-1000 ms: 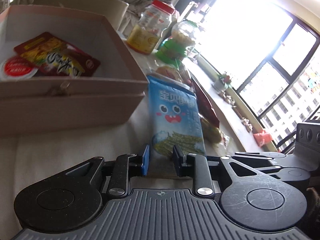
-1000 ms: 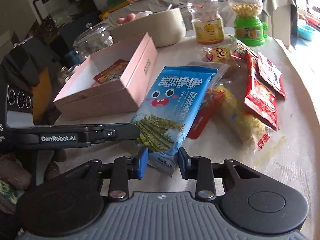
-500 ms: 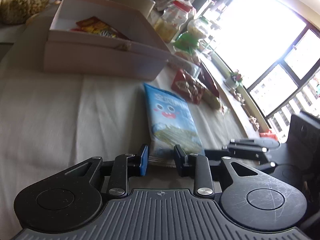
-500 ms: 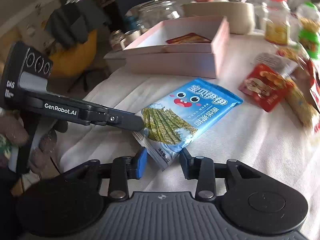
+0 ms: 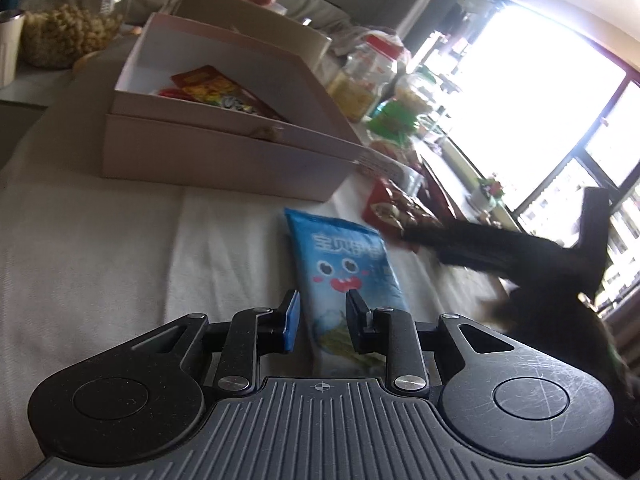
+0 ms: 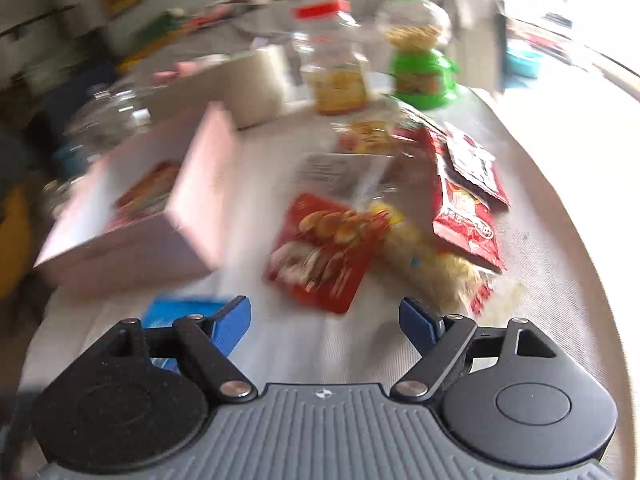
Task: Organize snacks
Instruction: 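Lift the blue seaweed bag with the left tool while the right tool reaches the red round-snack bag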
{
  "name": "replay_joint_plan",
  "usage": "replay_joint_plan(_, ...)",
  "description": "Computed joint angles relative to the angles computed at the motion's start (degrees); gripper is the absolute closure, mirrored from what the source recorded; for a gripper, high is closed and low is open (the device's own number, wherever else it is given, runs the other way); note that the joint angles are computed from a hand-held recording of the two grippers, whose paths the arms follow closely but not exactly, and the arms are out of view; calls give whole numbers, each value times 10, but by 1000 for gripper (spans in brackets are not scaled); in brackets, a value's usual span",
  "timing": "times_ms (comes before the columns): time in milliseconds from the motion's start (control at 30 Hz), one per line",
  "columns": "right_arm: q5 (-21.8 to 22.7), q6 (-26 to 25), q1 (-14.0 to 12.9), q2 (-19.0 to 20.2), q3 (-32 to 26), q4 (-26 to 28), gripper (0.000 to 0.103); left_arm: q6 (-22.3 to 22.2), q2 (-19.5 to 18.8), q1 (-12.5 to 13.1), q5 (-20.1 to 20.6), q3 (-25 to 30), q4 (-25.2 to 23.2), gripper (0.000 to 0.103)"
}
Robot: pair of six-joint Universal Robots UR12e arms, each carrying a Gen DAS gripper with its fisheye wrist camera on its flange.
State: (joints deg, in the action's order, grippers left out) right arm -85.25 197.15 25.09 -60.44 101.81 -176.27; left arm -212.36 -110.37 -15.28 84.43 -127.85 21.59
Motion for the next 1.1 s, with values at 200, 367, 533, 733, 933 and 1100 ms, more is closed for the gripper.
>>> replay_joint_plan(200, -98, -64, 34, 44, -58, 10, 10, 1, -1, 3, -3, -4, -1, 74)
replay_joint_plan(367, -114, -83, 34, 47, -53, -16, 22, -1, -1, 5, -9, -10, 5, 74)
replay_joint_plan(533, -53, -110, 15, 11, 1, -32, 34, -10, 0, 8, -15, -14, 11, 74)
replay_joint_plan(733, 26, -152, -13, -45, 83, -40, 33, -20, -2, 10, -17, -11, 7, 74)
replay_joint_plan(933, 37, -118, -27, -62, 121, -88, 20, -34, -6, 10, -13, 0, -2, 74)
replay_joint_plan(1100, 25, -116, -22, -55, 124, -140, 19, -28, -8, 5, 2, 8, -15, 74)
